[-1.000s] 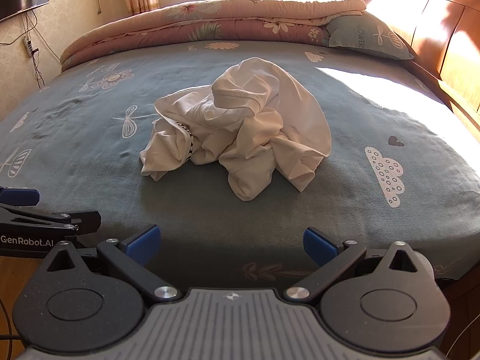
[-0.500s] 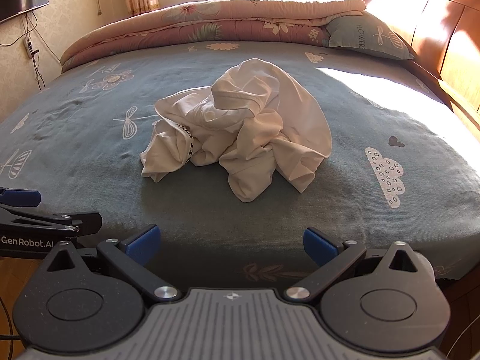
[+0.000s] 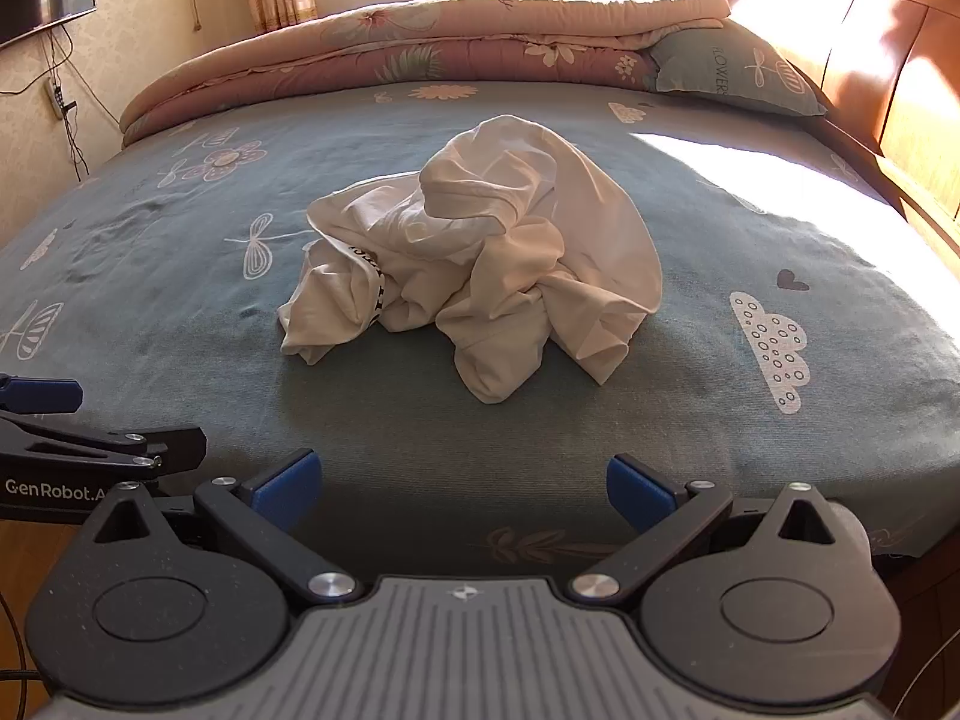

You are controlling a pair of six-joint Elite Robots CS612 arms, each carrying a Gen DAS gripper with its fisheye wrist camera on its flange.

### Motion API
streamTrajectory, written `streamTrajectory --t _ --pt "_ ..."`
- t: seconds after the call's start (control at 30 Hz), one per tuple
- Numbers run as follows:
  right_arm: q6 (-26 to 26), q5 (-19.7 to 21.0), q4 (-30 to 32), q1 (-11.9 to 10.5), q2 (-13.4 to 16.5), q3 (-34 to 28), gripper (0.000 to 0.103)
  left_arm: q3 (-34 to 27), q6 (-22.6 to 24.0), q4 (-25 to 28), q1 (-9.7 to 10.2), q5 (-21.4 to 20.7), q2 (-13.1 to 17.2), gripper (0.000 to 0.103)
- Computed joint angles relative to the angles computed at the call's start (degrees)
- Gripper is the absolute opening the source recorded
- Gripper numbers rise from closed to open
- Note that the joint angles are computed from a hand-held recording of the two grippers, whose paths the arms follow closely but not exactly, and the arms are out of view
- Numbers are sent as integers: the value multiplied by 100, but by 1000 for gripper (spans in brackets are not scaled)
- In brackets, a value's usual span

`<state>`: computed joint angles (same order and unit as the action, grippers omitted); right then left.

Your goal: Fold clothes

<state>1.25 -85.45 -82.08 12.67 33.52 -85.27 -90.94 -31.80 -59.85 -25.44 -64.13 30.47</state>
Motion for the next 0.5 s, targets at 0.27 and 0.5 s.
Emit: streamTrajectory --t 0.27,0.5 --pt "6 -2 13 1 9 -16 103 1 39 21 -5 -6 7 102" --pt "-1 0 37 3 5 -10 103 -13 62 11 -13 -4 18 102"
